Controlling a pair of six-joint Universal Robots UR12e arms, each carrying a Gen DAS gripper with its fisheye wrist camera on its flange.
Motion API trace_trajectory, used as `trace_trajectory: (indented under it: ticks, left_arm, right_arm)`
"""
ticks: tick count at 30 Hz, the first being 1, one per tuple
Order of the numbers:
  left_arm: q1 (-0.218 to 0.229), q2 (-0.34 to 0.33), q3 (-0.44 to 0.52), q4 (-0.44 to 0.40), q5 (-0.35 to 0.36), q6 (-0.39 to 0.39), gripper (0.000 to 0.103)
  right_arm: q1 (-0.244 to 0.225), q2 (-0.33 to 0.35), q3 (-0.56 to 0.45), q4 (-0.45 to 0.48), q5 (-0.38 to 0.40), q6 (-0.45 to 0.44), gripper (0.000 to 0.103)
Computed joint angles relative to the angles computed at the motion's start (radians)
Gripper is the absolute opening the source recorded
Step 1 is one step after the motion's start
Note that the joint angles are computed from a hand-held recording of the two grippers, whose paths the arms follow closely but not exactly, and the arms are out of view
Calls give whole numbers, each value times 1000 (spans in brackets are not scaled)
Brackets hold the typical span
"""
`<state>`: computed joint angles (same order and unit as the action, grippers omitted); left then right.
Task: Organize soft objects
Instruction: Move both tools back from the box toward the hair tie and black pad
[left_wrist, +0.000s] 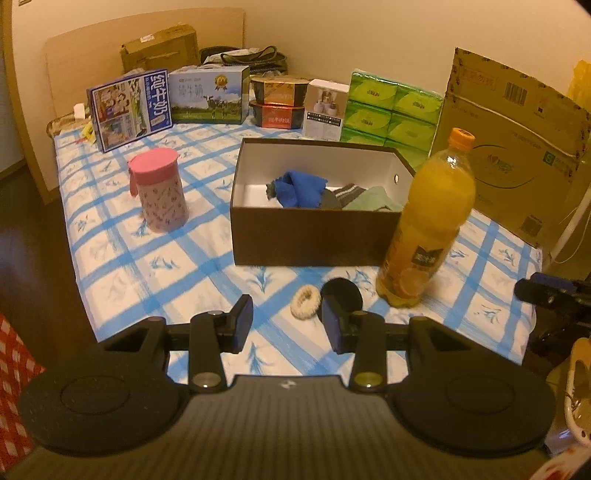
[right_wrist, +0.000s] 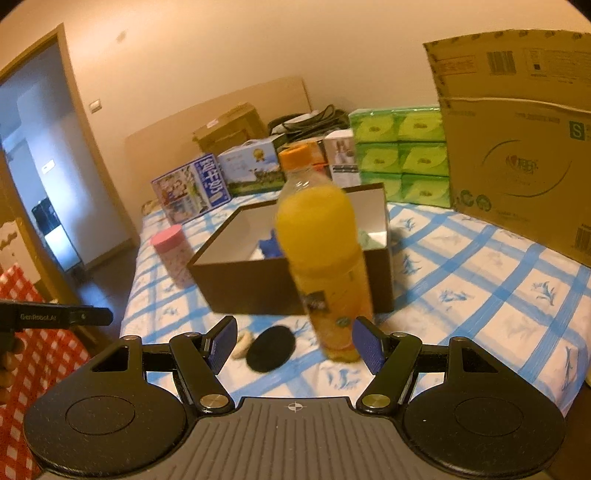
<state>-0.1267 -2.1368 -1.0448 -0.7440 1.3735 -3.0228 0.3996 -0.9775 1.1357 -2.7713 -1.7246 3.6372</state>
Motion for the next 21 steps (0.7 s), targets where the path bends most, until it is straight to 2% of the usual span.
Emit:
trace_trajectory:
  ticks: [8, 16, 21]
  left_arm:
    - [-14, 64, -100, 16, 44, -36, 38]
    - [-21, 107, -172, 30, 67, -42, 39]
    - [-17, 108, -183, 19, 55, -25, 40]
  right_arm:
    - [16, -19, 27, 39, 45, 1, 69]
    - [30, -28, 38, 75, 41, -20, 69]
    - [48, -14, 20, 89, -9, -24, 69]
